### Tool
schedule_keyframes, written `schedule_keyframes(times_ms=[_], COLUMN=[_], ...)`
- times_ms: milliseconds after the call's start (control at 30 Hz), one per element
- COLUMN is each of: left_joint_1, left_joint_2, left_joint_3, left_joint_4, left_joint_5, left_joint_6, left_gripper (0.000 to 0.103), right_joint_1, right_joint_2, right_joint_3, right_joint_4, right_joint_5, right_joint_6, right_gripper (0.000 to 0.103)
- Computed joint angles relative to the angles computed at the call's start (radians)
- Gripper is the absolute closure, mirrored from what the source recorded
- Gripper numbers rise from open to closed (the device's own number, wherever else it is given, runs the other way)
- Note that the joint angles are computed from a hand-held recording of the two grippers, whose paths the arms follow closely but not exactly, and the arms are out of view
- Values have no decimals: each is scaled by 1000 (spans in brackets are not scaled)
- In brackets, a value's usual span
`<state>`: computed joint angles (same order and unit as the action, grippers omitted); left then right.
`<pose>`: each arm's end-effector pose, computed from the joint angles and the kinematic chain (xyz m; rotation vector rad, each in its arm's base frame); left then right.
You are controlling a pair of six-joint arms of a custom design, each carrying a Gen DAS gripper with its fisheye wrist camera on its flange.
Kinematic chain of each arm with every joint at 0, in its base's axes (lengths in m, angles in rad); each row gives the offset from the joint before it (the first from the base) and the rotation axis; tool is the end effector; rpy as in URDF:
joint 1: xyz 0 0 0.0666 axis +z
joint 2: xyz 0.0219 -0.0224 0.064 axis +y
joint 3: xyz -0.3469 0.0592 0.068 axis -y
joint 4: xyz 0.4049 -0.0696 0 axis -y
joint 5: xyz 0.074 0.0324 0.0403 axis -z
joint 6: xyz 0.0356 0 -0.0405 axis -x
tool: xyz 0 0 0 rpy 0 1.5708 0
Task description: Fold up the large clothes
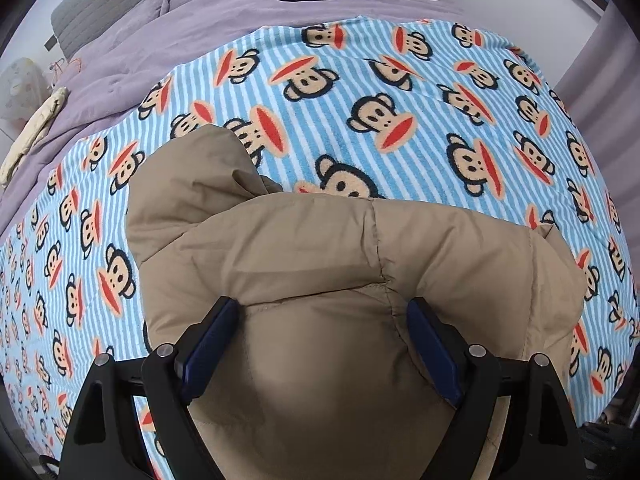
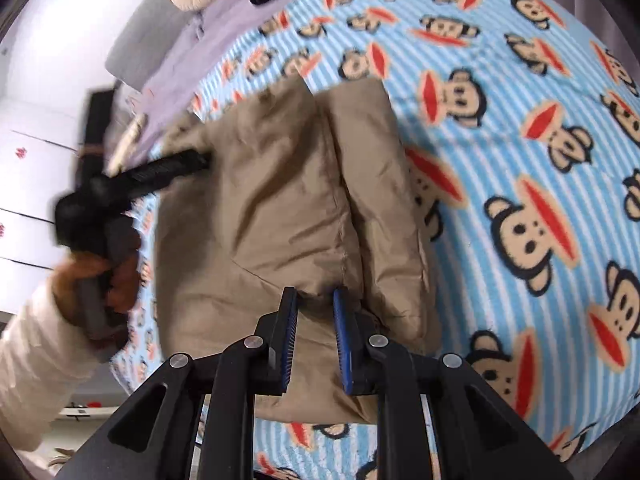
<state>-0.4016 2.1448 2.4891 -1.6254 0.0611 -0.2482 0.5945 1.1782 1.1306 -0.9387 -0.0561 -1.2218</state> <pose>0.6245 -0.2680 0.4166 0.9234 2.7016 -0.1189 0.3443 0.2347 0.3664 0.8236 2.6143 0.6974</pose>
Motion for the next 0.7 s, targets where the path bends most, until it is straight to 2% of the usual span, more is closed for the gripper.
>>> schedule_keyframes(times_ms=[100,233,333,400,500,567,700], left_joint_1=[7,21,40,52,64,69,69], left_joint_2=[9,-22,-50,-74,-130,-148,-145], left_joint_3=[32,7,-22,-55,-131,-149,-137], left_joint_4=[-36,-43,-47,-29,38,64,62], left_joint_5=[9,37,86,123,155,154,139], left_joint_6=[-21,-34,-11,20,46,43,42], left_gripper=[17,17,17,17,0,0,0], right_joint_1=[4,3,-6,-8,-9,-6,-7], right_joint_2=[19,38,62,73,93,99,129], right_joint_3=[-23,-17,-3,-1,10,4,14], right_joint_4=[26,26,30,37,40,46,55], right_joint_5=[-26,-35,-50,-54,-59,-60,-71], right_joint_6=[-25,-14,-1,4,7,11,37], right_gripper=[83,83,83,83,83,83,83])
